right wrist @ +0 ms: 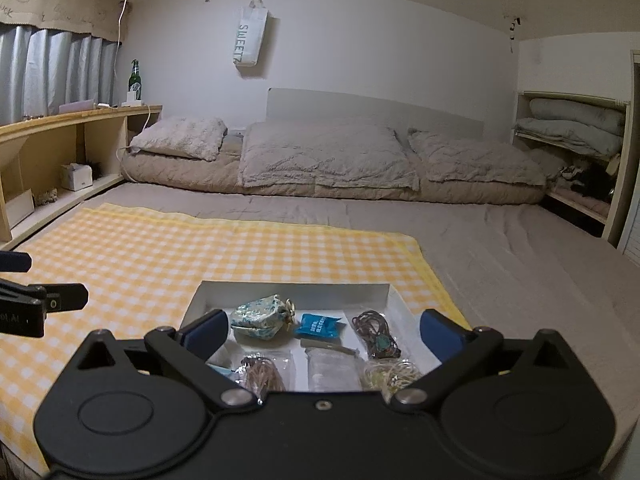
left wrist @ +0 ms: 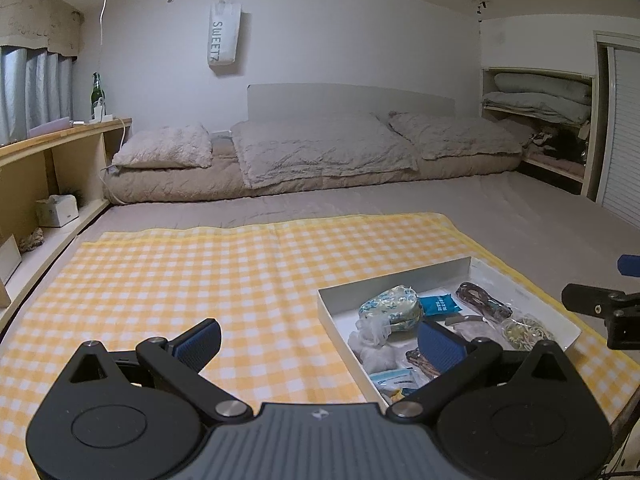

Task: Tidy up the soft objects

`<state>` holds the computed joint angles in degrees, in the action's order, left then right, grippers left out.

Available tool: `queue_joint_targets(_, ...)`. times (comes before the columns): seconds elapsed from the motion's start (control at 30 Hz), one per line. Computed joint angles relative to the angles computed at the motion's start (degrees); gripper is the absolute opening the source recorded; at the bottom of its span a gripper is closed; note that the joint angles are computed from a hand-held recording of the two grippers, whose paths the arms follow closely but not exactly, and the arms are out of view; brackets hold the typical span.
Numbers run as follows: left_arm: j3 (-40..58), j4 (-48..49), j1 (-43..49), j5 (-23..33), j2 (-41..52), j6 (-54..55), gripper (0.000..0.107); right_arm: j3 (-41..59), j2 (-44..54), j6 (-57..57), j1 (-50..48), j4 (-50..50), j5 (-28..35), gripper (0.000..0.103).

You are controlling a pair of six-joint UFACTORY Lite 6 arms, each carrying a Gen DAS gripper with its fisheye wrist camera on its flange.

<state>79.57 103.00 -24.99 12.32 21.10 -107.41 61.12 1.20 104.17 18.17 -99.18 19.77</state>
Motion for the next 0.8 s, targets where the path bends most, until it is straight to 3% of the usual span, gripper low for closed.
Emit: queue_joint_targets(0.8, -0.2, -1.97, 0.03, -0.46, -0.31, 1.7, 0.103, 0.07, 0.28, 1.03, -1.57, -0.86, -3.19, 0.103)
